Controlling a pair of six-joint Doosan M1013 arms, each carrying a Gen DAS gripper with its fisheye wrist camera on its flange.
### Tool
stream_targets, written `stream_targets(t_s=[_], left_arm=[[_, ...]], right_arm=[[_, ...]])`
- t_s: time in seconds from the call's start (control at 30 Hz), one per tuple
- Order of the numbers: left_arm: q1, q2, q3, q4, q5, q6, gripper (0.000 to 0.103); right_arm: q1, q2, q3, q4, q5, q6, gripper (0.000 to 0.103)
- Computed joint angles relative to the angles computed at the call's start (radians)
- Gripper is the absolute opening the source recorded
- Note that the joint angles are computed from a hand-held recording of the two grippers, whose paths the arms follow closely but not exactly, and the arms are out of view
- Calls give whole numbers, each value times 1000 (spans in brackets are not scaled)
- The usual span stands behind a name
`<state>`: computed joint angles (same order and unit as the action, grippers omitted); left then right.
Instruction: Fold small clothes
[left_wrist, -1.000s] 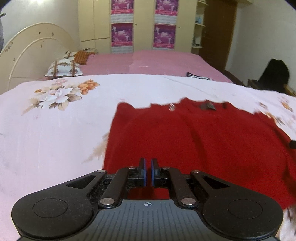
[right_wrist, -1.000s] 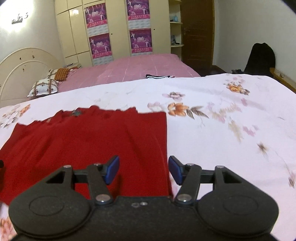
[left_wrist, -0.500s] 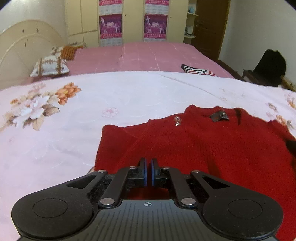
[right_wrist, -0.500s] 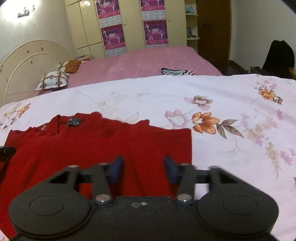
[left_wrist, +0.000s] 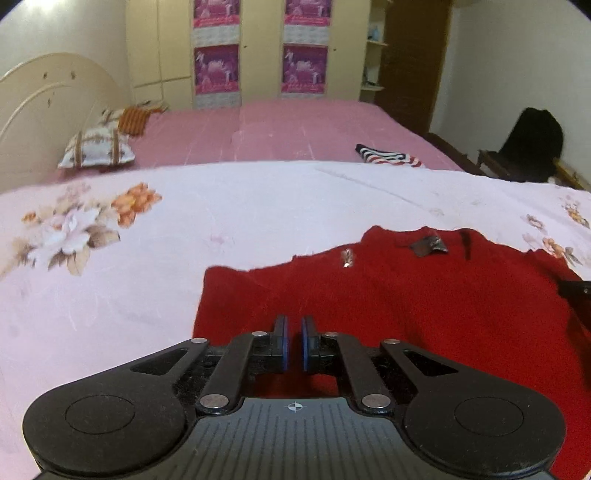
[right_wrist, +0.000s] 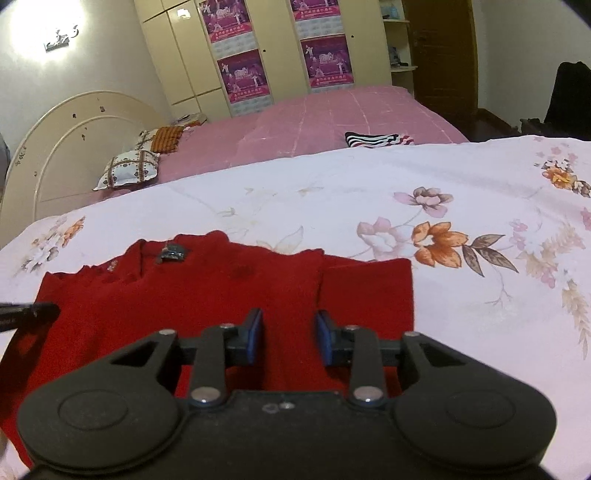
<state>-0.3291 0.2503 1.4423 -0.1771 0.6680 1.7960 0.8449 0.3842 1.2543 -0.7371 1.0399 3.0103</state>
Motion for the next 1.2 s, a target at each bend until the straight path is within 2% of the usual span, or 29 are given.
stream_targets(t_s=[0.07, 0.27, 0.37, 0.4, 0.43, 0.47, 0.5, 0.53, 0.57, 0.6, 0.67, 0.73, 0.8, 0.83, 0.87, 0.9, 0.93, 1.0, 1.03, 1.07, 1.1, 1.17, 1.2], left_arm=[[-5, 3, -4, 36, 10, 19, 5], [-11, 15, -19, 52, 21, 14, 5], [-20, 15, -20, 74, 20, 17, 6], [-19, 13, -17, 71, 16, 19, 6], [-20, 11, -15, 81, 16, 12, 13], [-22, 11, -17, 96, 23, 0, 55], [-27, 5, -8, 128, 9, -32, 85], [-34, -15, 22, 177, -57, -73, 101], [-36, -34, 57, 185, -138, -62, 103], [-34, -39, 68, 147, -167, 2, 103], [-31, -19, 40, 115, -100, 27, 103], [-27, -12, 40, 93, -103, 33, 103], [-19, -4, 37, 43, -100, 66, 101], [-14, 4, 27, 27, -82, 68, 78], [-7, 20, 3, 0, -34, 79, 49], [-1, 31, -14, -18, 8, 82, 39], [4, 39, -24, -33, 27, 83, 34], [10, 41, -23, -55, 27, 103, 34], [15, 42, -25, -77, 36, 122, 31], [17, 41, -23, -85, 40, 135, 11], [13, 37, -19, -67, 38, 130, 4], [1, 30, -4, 1, 3, 89, 4], [-6, 23, 4, 46, -18, 46, 4]], right_arm=[[2, 0, 3, -1, -4, 1, 41], [4, 3, 2, -15, -5, 18, 44], [7, 3, 1, -23, -5, 17, 56], [8, 3, 1, -24, -6, 17, 56], [8, 3, 1, -22, -6, 17, 57], [8, 3, 1, -22, -6, 19, 57], [8, 3, 2, -24, -6, 25, 57], [8, 3, 4, -25, -8, 31, 57], [8, 2, 6, -25, -11, 36, 57], [8, 3, 6, -26, -10, 38, 57], [9, 5, 4, -26, -5, 34, 57], [9, 7, 0, -30, -2, 38, 57], [9, 9, -3, -33, 2, 37, 54], [9, 10, -6, -30, 5, 30, 49], [8, 10, -7, -25, 6, 23, 45], [8, 10, -7, -22, 5, 19, 44], [8, 9, -5, -23, 5, 20, 44], [8, 7, -1, -23, 1, 27, 44], [7, 6, 1, -22, -2, 30, 44], [7, 6, 2, -22, -3, 30, 44], [6, 7, 1, -21, -2, 27, 44], [5, 9, -2, -18, -1, 23, 43], [6, 14, -9, -20, 8, 11, 35]])
